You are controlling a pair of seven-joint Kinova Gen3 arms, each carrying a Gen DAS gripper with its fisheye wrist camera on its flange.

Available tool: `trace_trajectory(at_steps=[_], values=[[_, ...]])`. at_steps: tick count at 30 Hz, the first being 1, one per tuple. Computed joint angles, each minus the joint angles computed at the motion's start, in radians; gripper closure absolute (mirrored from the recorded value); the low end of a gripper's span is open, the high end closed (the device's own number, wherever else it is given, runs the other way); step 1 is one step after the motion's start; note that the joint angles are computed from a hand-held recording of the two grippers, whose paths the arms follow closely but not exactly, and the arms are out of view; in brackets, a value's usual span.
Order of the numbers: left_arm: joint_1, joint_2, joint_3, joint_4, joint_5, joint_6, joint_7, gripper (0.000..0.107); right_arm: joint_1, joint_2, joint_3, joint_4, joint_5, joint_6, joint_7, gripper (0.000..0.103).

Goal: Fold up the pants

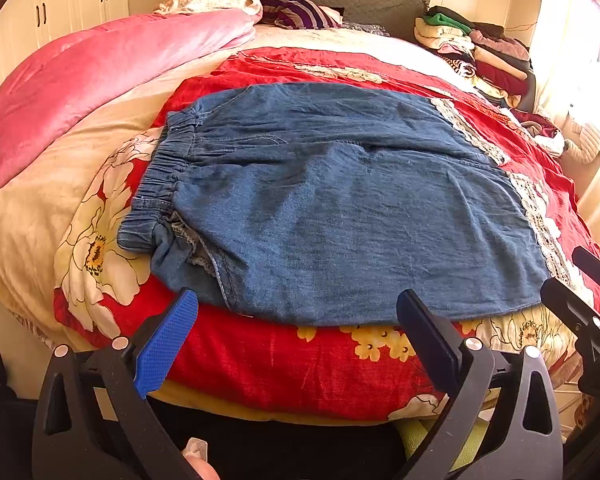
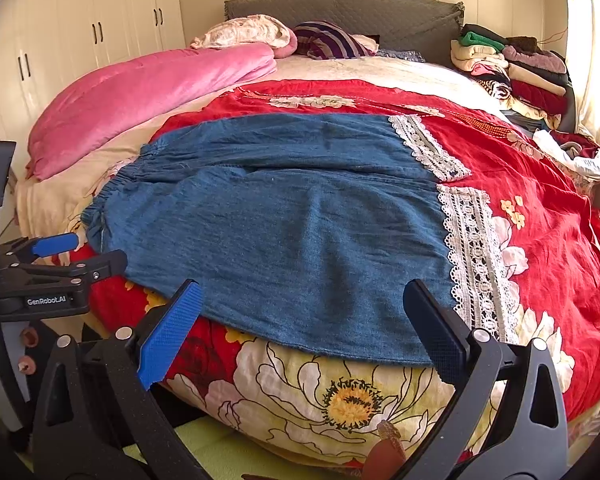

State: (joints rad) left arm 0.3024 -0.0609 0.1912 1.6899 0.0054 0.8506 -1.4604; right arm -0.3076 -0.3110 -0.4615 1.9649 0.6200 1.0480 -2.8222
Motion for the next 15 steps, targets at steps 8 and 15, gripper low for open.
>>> trace_trajectory(at_steps=[8, 15], values=[[-0.001, 0.001, -0.003, 0.0, 0.003, -0.003, -0.005, 0.009, -0.003, 0.003, 0.002, 0.003, 0.001, -0.001, -0.001, 0.008], [-0.003, -0.001, -0.006, 0.001, 0.008, -0.005, -0.01, 0.009, -0.002, 0.005, 0.0, 0.001, 0.004, 0.001, -0.007, 0.008]])
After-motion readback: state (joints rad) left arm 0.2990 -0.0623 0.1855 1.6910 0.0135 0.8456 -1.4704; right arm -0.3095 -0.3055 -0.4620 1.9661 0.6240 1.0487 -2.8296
